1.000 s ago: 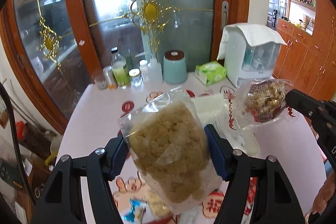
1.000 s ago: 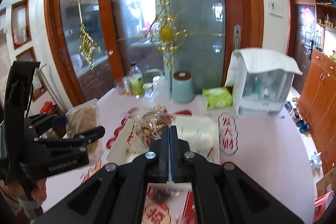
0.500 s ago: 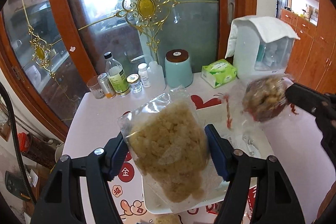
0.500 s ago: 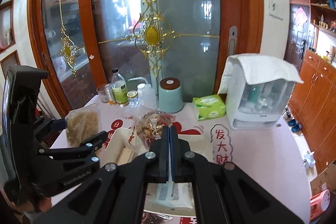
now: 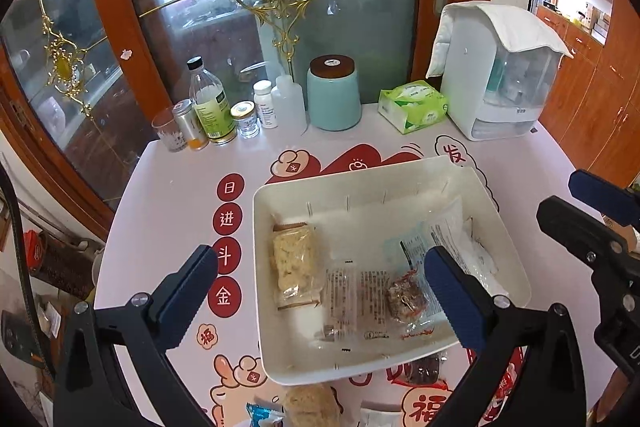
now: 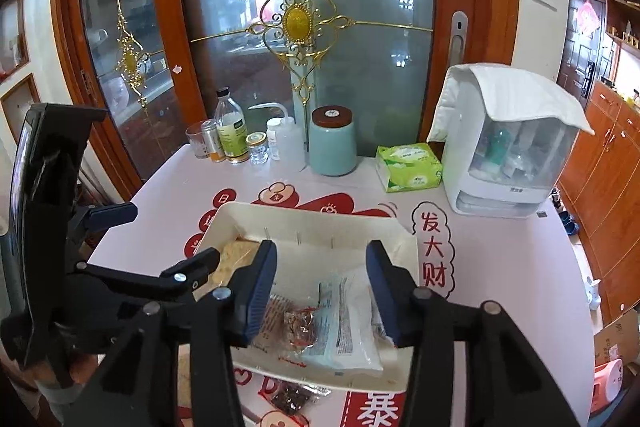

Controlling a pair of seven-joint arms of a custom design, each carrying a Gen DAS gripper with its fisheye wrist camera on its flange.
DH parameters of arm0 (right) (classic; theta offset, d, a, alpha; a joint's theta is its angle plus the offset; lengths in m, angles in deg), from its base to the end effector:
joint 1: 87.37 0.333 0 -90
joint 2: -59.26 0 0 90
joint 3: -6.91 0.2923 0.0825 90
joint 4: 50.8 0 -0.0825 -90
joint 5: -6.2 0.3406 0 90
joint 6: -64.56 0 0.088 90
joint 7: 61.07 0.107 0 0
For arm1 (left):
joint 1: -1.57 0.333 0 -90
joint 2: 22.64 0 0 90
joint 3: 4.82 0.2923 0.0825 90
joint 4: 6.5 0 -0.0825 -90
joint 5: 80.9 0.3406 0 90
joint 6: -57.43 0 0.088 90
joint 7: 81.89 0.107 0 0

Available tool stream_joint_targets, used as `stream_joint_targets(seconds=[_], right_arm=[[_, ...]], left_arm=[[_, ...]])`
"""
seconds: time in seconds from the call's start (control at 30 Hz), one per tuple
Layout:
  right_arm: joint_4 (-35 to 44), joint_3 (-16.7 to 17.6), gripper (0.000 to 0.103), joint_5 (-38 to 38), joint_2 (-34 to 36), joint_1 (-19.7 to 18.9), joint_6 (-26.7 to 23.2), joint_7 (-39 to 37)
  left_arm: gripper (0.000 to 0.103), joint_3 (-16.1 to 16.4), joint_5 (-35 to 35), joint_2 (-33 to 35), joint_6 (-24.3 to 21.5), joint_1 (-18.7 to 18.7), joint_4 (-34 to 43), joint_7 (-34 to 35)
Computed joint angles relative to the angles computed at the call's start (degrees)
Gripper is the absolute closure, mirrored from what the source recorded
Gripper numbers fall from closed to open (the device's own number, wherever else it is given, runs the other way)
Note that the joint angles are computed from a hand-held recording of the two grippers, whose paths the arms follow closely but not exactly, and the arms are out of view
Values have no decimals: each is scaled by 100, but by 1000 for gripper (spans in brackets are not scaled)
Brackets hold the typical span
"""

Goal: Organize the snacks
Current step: 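Withdraw both tools from the tray toward the remaining snacks, then grasp the green wrapped snack with left tool while right tool grasps red Lipo cookies bag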

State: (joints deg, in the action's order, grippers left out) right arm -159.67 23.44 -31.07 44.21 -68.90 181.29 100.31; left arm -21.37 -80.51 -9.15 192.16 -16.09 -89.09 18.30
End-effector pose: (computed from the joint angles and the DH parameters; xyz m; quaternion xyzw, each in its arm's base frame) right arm 0.3986 0.2600 0.6402 -0.4928 0.7796 -0.3139 0.2255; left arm 0.5333 -0.3335 0.6206 -0.3771 0.8629 -0.2960 0.1600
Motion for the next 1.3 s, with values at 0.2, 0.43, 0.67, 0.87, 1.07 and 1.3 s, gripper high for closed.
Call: stream_joint_targets(seconds=[0.2,0.43,0.67,0.87,1.07,1.3], right_arm=[[-126,38,56,146,-106,49,14,64],[-205,154,56,255,-171,123,8,94],[-302,261,56,364,-250,227,10,106],[-602,335,56,606,-390,361,221,106],[-1140,488,56,1006,-577,574,577,106],[-1853,641,56,1737,-718,890,1169,243]], left_arm=[[1,9,-22,-366,265,39,-483,67],[1,42,-366,-748,334,122,-948,158],[1,140,-719,-1331,500,156,-1703,364],[1,348,-1097,-2031,651,108,-2602,864],[1,695,-1580,-2849,676,-29,-3746,1308],[1,1021,-1533,-3748,808,-130,-5165,1421]])
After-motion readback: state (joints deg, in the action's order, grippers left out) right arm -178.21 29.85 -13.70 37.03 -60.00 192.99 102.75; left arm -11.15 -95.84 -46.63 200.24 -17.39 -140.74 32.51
